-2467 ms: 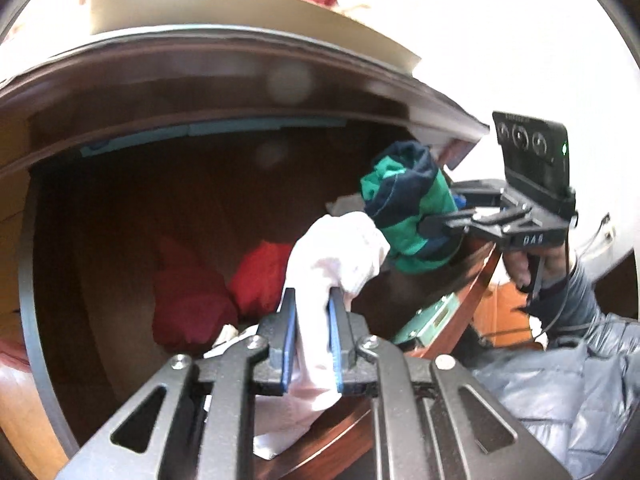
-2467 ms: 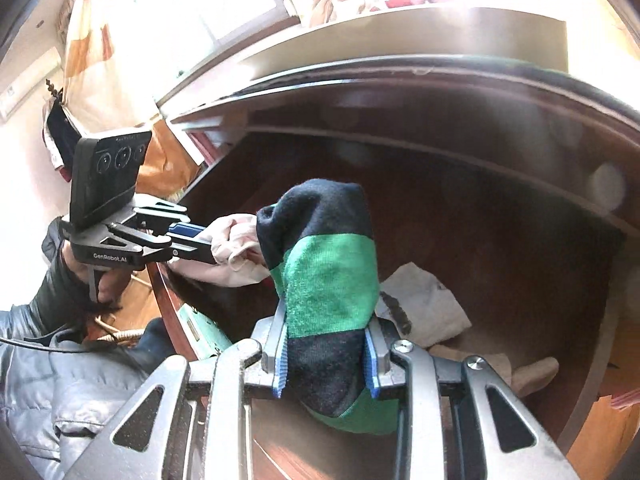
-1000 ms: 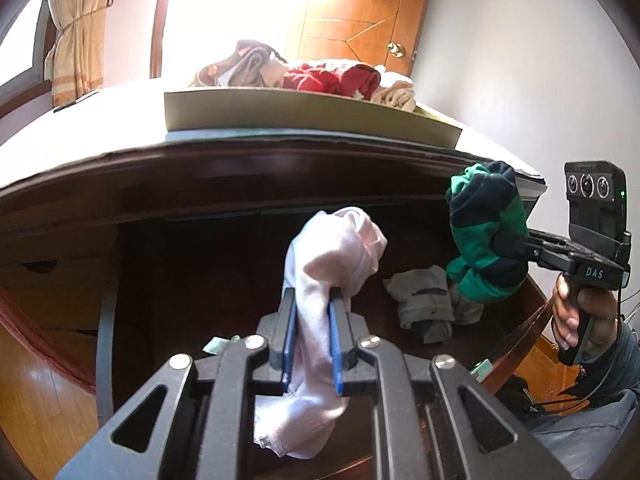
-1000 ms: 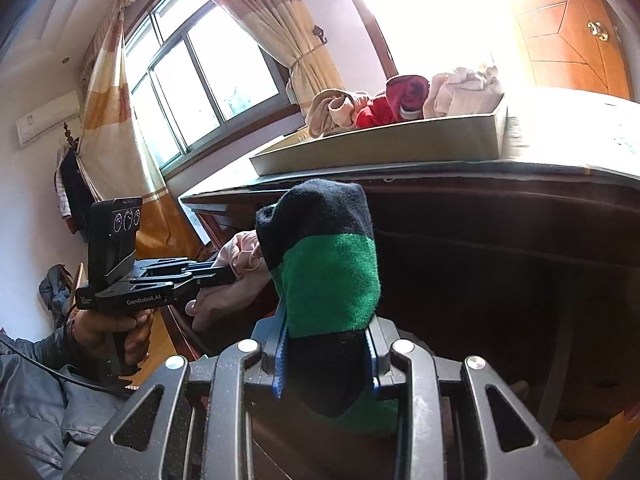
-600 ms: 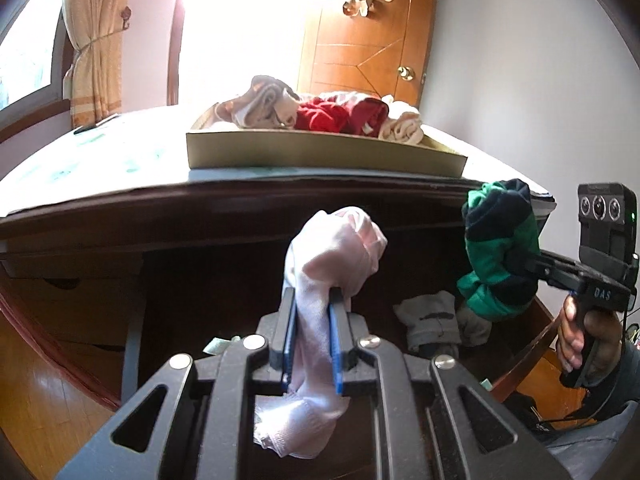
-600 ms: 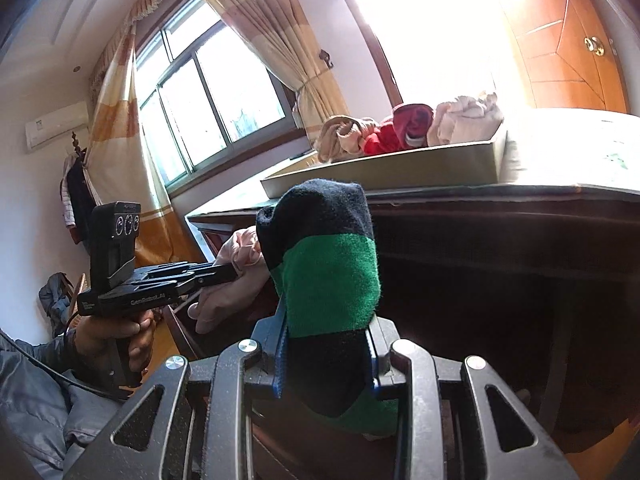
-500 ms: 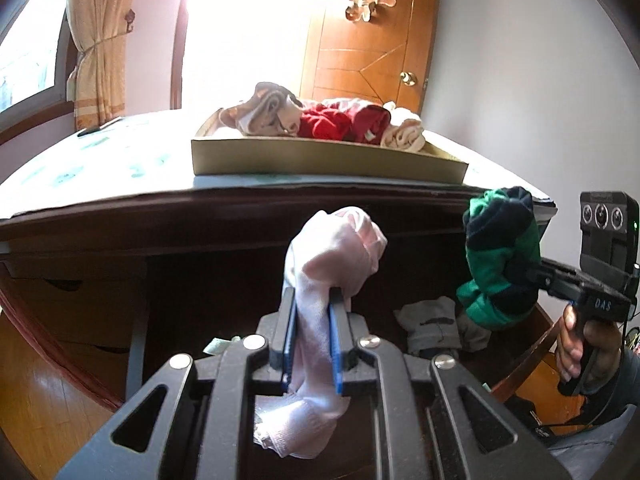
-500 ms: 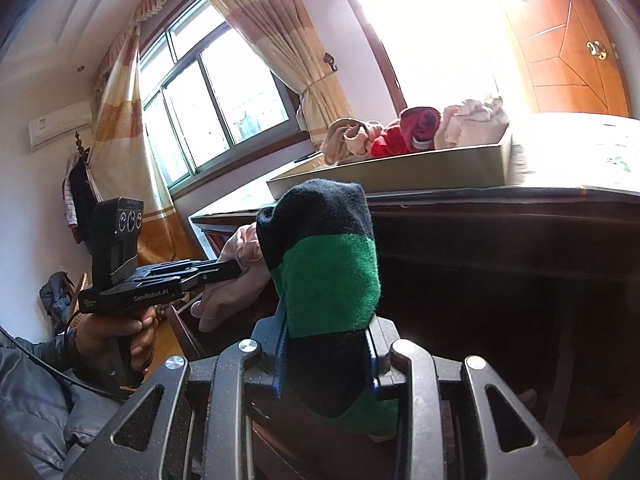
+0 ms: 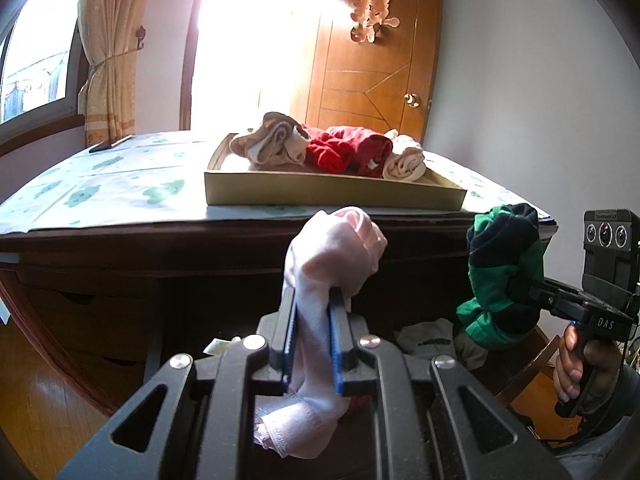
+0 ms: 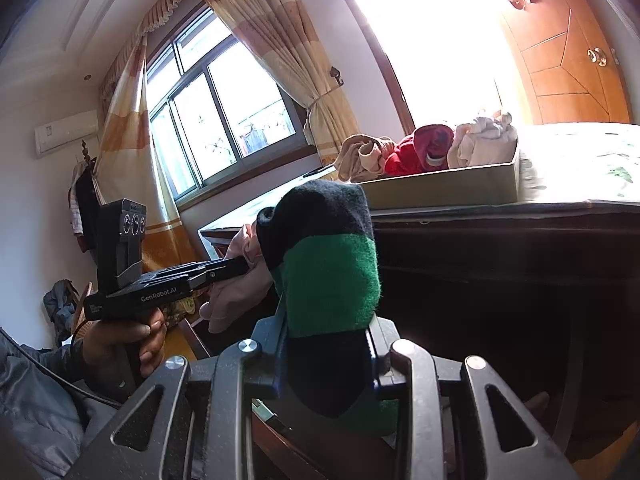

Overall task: Take underwear out of drawer
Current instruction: 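Carry both held socks over the cardboard tray lid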

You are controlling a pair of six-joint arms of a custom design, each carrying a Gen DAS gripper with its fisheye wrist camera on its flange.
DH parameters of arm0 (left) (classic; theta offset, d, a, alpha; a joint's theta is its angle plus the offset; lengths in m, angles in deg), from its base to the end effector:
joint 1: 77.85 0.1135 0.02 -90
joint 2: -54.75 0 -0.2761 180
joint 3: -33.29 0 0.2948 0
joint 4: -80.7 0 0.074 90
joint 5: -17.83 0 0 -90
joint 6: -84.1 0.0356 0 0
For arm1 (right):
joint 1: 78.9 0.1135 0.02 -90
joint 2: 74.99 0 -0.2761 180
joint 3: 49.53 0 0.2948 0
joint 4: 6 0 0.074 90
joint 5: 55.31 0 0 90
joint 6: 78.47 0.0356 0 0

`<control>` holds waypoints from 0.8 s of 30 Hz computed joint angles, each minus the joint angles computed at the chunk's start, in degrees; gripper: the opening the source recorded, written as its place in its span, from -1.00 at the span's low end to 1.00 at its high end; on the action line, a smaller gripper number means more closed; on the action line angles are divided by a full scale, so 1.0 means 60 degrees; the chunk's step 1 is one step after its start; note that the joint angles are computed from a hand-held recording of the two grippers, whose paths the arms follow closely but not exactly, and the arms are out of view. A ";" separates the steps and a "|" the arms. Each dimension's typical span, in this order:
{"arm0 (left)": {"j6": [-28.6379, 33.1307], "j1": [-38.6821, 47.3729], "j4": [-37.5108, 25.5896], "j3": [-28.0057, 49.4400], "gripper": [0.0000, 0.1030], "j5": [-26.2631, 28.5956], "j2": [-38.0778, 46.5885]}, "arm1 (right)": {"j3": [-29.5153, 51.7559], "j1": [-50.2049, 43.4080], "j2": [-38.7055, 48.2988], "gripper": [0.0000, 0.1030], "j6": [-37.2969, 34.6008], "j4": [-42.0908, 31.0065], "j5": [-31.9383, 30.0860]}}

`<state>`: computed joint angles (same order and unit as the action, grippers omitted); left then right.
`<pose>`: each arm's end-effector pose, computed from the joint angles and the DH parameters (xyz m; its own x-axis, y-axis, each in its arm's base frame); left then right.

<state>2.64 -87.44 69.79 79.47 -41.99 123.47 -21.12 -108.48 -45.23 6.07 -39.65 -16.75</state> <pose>0.2726 -0.0642 0.2000 -0.4547 0.2070 -0.8663 0.6321 0.7602 -0.1501 0.1475 -0.0517 0.1884 -0.4728 0.2002 -0.8581 -0.2957 0.8813 0.3685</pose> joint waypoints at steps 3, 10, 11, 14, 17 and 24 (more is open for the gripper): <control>-0.0054 0.0030 0.0119 -0.0082 -0.77 -0.0014 -0.0167 | -0.0084 -0.0219 -0.0206 -0.38 -0.0122 -0.0092 -0.0169; -0.0155 0.0093 0.0192 -0.0154 -0.77 0.0060 -0.0439 | -0.0016 0.0069 -0.0441 -0.38 0.0183 -0.0023 0.0011; -0.0178 0.0114 0.0197 -0.0163 -0.77 0.0085 -0.0477 | -0.0014 0.0097 -0.0458 -0.38 0.0216 -0.0010 0.0024; -0.0264 0.0178 0.0170 -0.0107 -0.77 0.0179 -0.0579 | -0.0012 0.0042 -0.0280 -0.38 0.0182 0.0180 -0.0032; -0.0332 0.0209 0.0144 -0.0036 -0.77 0.0258 -0.0720 | 0.0119 0.0052 -0.0191 -0.38 0.0212 0.0245 0.0004; -0.0340 0.0134 -0.0091 0.0306 -0.77 0.0323 -0.0896 | 0.0653 0.0139 0.0278 -0.38 0.0373 0.0399 -0.0004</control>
